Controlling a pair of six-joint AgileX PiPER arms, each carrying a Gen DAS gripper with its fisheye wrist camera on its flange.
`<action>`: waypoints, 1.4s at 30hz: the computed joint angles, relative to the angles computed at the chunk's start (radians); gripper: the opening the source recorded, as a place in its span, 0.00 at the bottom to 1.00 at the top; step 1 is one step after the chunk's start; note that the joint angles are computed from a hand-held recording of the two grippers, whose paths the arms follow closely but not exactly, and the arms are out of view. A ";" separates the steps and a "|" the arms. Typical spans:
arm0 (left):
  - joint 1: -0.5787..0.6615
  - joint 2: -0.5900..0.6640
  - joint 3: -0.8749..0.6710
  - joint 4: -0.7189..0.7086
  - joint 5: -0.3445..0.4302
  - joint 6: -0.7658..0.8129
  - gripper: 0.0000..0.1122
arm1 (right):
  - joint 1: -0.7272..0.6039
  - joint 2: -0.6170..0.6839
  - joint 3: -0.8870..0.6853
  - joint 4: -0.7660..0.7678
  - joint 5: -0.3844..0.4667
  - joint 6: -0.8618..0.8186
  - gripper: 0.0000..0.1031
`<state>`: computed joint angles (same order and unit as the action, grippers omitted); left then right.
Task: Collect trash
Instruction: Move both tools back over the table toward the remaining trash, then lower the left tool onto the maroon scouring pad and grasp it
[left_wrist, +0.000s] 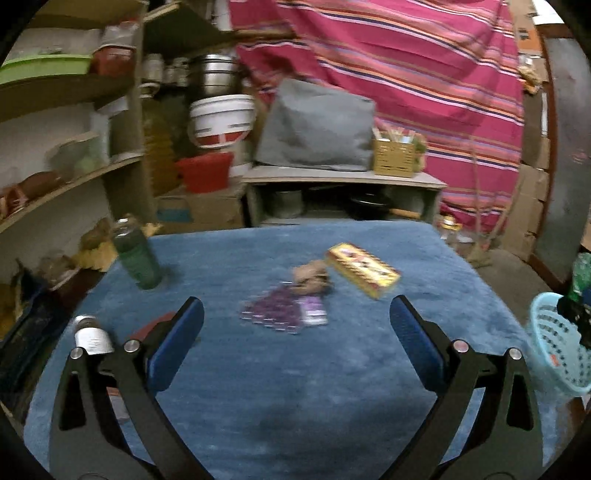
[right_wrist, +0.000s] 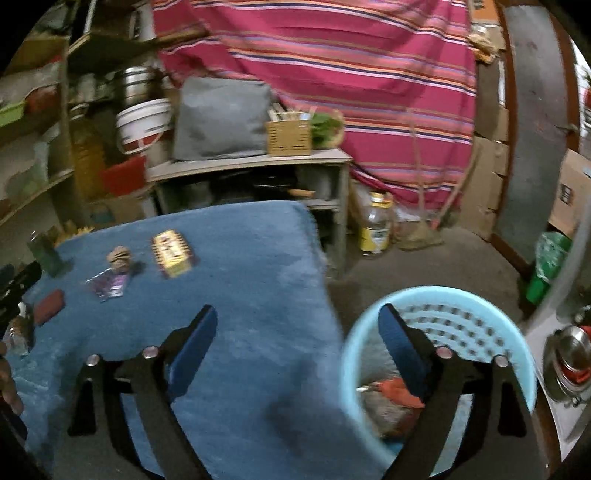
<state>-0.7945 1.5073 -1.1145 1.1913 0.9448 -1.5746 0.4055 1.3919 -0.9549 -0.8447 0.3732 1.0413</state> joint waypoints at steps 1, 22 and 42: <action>0.015 -0.008 0.015 0.003 -0.002 -0.003 0.87 | 0.026 0.021 -0.017 -0.016 0.011 0.021 0.89; 0.474 0.039 0.096 -0.184 -0.324 0.141 0.87 | 0.227 0.383 -0.358 0.065 0.093 0.013 0.90; 0.553 0.208 -0.033 -0.352 -0.248 0.228 0.87 | 0.255 0.494 -0.482 0.142 0.142 -0.081 0.90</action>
<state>-0.2419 1.7150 -1.1471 0.8393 0.6968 -1.3465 0.6606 1.8862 -1.4365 -0.7025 0.5156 0.9603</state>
